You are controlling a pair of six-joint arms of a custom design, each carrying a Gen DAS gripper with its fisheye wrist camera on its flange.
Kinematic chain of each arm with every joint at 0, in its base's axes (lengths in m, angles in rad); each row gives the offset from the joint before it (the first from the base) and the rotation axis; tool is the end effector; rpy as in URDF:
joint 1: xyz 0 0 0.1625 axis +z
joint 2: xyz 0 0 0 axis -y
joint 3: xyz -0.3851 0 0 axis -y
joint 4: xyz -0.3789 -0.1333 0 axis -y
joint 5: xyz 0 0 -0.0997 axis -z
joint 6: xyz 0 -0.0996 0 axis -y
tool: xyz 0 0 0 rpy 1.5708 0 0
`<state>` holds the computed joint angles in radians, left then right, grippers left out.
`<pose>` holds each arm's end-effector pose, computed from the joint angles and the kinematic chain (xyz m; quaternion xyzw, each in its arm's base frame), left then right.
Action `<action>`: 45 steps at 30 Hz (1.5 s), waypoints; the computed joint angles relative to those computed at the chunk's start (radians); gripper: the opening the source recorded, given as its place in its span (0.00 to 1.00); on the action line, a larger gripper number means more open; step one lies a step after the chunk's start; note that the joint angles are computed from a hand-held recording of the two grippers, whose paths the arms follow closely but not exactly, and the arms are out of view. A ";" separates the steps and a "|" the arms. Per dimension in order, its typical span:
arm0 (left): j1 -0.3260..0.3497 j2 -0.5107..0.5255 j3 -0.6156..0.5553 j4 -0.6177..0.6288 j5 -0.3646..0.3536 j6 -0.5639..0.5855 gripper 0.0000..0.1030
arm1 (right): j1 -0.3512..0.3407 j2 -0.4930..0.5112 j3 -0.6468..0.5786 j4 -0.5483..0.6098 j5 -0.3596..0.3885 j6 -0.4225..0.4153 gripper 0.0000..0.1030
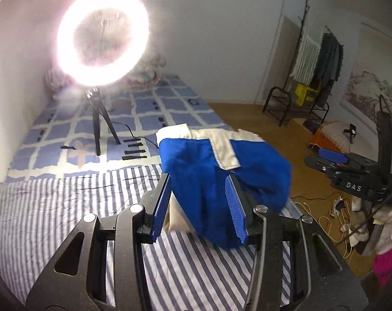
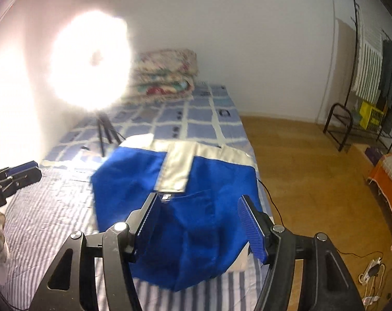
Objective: Fold large clothes
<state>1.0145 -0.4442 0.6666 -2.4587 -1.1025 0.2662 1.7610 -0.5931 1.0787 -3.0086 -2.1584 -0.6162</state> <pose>-0.2978 -0.8165 0.2361 0.2980 0.8730 -0.3461 0.1711 0.2241 -0.7510 0.2341 0.2117 -0.8346 0.3744 0.3443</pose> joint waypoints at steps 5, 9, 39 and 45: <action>-0.070 -0.258 0.398 -0.173 0.048 0.014 0.44 | 0.066 -0.122 0.221 -0.112 -0.019 0.012 0.63; -0.125 -0.435 0.639 -0.257 0.064 0.008 0.44 | 0.129 -0.217 0.397 -0.220 -0.039 0.013 0.63; -0.259 -0.842 1.226 -0.473 0.209 0.000 1.00 | 0.348 -0.275 0.877 -0.726 -0.259 0.039 1.00; -0.268 -0.862 1.245 -0.454 0.223 -0.019 1.00 | 0.354 -0.283 0.908 -0.763 -0.271 0.061 1.00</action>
<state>0.7460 -1.3067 1.9115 -2.9129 -0.8798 0.2473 2.1153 -0.8758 1.9865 -3.7720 -2.4294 -0.5548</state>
